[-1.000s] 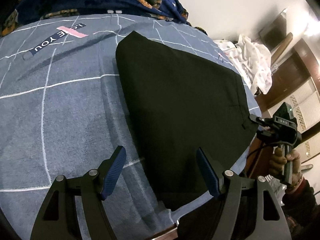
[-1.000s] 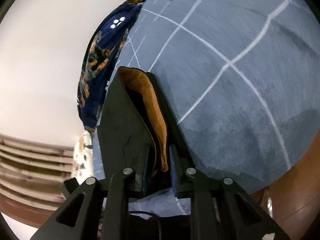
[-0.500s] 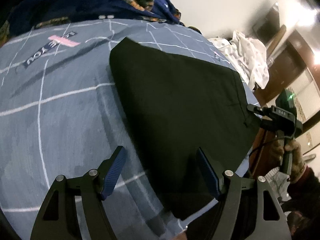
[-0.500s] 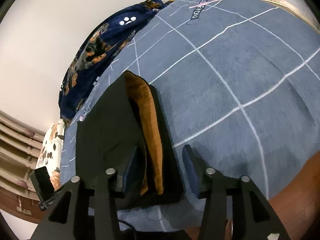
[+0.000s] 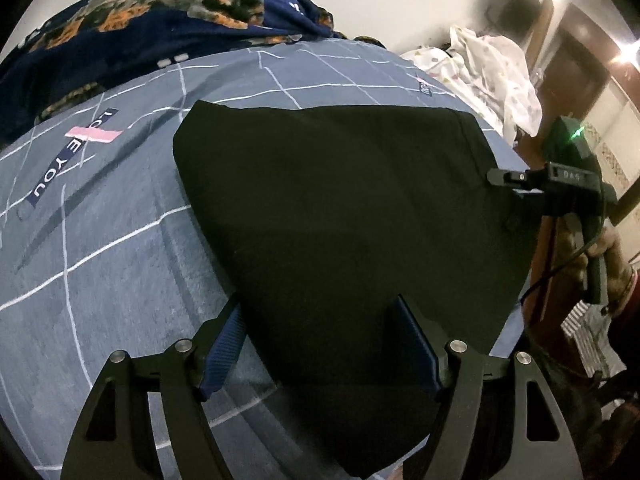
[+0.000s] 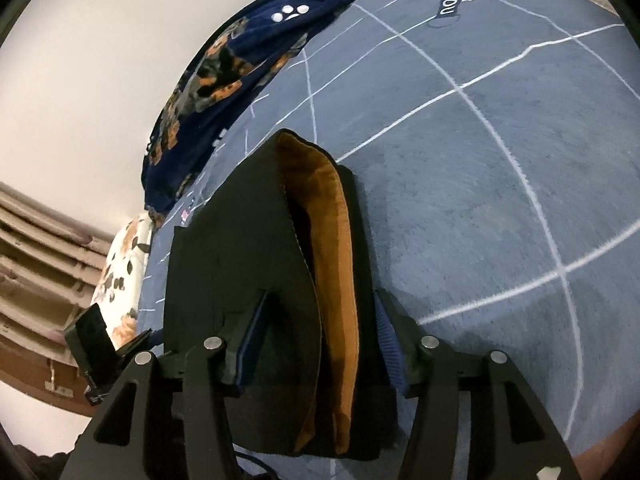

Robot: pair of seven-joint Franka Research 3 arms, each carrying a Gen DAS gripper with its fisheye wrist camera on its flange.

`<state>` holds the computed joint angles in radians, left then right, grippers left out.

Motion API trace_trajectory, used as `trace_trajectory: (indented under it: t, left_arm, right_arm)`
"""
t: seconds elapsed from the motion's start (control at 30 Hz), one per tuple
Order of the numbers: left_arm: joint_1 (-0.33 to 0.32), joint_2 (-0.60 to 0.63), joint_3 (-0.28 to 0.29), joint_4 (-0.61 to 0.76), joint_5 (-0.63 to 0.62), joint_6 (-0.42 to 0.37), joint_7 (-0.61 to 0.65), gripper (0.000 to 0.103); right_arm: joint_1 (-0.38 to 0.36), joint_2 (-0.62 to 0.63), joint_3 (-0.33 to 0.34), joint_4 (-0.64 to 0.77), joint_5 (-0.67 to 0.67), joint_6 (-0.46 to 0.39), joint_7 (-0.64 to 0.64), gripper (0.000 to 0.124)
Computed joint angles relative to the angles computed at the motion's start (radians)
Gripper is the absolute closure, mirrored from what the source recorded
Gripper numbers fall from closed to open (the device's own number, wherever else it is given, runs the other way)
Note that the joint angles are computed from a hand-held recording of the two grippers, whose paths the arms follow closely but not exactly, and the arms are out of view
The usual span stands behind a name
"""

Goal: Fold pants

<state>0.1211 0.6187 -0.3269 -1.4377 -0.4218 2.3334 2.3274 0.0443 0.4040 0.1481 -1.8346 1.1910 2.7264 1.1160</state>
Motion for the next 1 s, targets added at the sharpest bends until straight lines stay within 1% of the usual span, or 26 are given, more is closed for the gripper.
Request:
trace_trajectory:
  t: [0.1, 0.27, 0.33, 0.37, 0.53, 0.67, 0.83, 1.0]
  left_arm:
    - [-0.003, 0.002, 0.002, 0.000, 0.003, 0.006, -0.006, 0.027]
    - [-0.011, 0.009, 0.004, 0.006, 0.018, 0.014, -0.015, 0.025]
    - [-0.014, 0.013, 0.004, 0.009, 0.025, 0.018, -0.019, 0.024]
    - [-0.015, 0.016, 0.004, 0.012, 0.028, 0.019, -0.021, 0.023]
    - [-0.019, 0.038, 0.002, 0.038, 0.044, 0.017, -0.031, 0.019]
    - [-0.025, 0.066, 0.000, 0.079, 0.058, -0.003, -0.038, 0.017]
    - [-0.038, 0.085, 0.003, 0.105, 0.091, -0.010, -0.027, 0.016]
    - [-0.041, 0.106, 0.003, 0.146, 0.105, -0.050, -0.034, 0.016]
  right_arm:
    - [-0.014, 0.009, 0.004, 0.012, 0.018, -0.029, -0.017, 0.073]
    - [-0.030, 0.016, -0.005, 0.029, 0.003, -0.099, -0.021, 0.073]
    - [-0.031, 0.016, -0.008, 0.030, -0.001, -0.109, -0.020, 0.073]
    - [-0.032, 0.018, -0.014, 0.038, -0.024, -0.136, -0.014, 0.073]
    - [-0.034, 0.024, -0.024, 0.057, -0.079, -0.188, -0.002, 0.071]
    - [-0.041, 0.042, -0.030, 0.093, -0.128, -0.249, 0.009, 0.068]
    - [-0.049, 0.062, -0.036, 0.134, -0.188, -0.319, 0.019, 0.068]
    - [-0.060, 0.083, -0.040, 0.176, -0.238, -0.397, 0.022, 0.067]
